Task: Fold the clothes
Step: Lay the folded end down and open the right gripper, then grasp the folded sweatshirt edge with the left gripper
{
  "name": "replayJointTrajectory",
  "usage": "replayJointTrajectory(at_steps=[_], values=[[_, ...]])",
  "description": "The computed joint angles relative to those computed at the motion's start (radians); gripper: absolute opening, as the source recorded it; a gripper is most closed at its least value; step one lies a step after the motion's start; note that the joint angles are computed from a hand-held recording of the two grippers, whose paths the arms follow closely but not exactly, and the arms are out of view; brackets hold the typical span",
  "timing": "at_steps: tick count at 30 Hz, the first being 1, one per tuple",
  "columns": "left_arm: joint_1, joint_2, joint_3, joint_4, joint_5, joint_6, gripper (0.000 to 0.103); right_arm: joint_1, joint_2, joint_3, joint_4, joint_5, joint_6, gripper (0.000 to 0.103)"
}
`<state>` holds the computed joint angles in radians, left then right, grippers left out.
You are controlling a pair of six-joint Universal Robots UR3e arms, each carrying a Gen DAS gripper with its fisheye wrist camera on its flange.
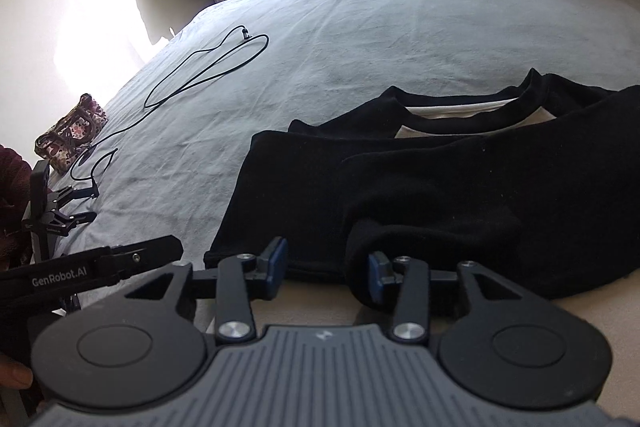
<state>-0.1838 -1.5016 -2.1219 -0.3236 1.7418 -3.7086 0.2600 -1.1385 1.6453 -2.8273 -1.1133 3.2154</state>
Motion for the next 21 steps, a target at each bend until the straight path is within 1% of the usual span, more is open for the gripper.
replayJointTrajectory(at_steps=[4, 6, 8, 9, 14, 16, 18, 21], values=[[-0.057, -0.058, 0.12, -0.034, 0.004, 0.024, 0.094, -0.068, -0.105, 0.078, 0.033, 0.059, -0.068, 0.051], [-0.097, -0.118, 0.203, -0.058, 0.021, 0.046, 0.094, -0.115, -0.154, 0.117, 0.048, 0.082, -0.1, 0.051], [-0.139, -0.183, 0.296, -0.108, 0.055, 0.041, 0.094, -0.164, -0.202, 0.15, 0.067, 0.106, -0.134, 0.051], [-0.153, -0.209, 0.33, -0.117, 0.059, 0.043, 0.094, -0.188, -0.224, 0.165, 0.078, 0.117, -0.153, 0.051], [-0.211, -0.34, 0.488, -0.16, 0.06, 0.057, 0.094, -0.294, -0.281, 0.229, 0.091, 0.14, -0.209, 0.051], [-0.229, -0.387, 0.547, -0.183, 0.065, 0.064, 0.091, -0.336, -0.289, 0.256, 0.08, 0.155, -0.214, 0.051], [-0.236, -0.419, 0.577, -0.177, 0.059, 0.061, 0.089, -0.37, -0.29, 0.272, 0.073, 0.169, -0.223, 0.051], [-0.24, -0.464, 0.62, -0.165, 0.027, 0.047, 0.079, -0.4, -0.282, 0.285, 0.057, 0.181, -0.238, 0.051]])
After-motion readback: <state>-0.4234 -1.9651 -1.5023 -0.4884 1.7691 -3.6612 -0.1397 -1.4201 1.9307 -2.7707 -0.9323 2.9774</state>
